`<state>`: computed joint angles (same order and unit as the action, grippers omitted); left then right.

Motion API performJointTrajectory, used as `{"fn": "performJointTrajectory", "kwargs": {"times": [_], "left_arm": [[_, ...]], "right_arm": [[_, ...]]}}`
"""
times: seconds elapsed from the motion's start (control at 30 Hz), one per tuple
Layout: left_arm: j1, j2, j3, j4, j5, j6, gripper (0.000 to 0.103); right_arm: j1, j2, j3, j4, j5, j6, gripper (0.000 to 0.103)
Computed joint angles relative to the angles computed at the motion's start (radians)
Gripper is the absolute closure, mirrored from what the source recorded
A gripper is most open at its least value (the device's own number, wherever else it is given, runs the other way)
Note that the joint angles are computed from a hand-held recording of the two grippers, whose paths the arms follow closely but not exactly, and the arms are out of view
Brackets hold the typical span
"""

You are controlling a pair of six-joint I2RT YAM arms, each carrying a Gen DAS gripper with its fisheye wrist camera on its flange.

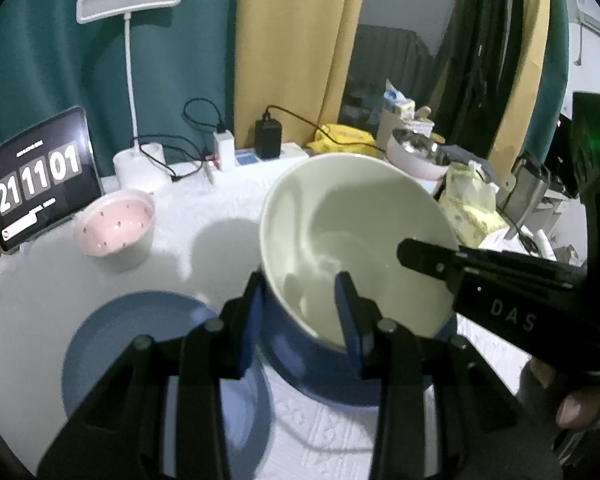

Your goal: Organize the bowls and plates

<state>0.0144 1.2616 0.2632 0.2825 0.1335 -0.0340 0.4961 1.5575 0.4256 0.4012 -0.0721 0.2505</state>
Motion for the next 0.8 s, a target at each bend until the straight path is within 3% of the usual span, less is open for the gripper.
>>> {"fn": "performJointTrajectory", "kwargs": {"times": [0.8], "left_arm": [[-0.123, 0.239, 0.009, 0.13, -0.106, -0.037, 0.066]], "right_arm": [[-0.105, 0.199, 0.008, 0.093, -0.083, -0.04, 0.083]]}}
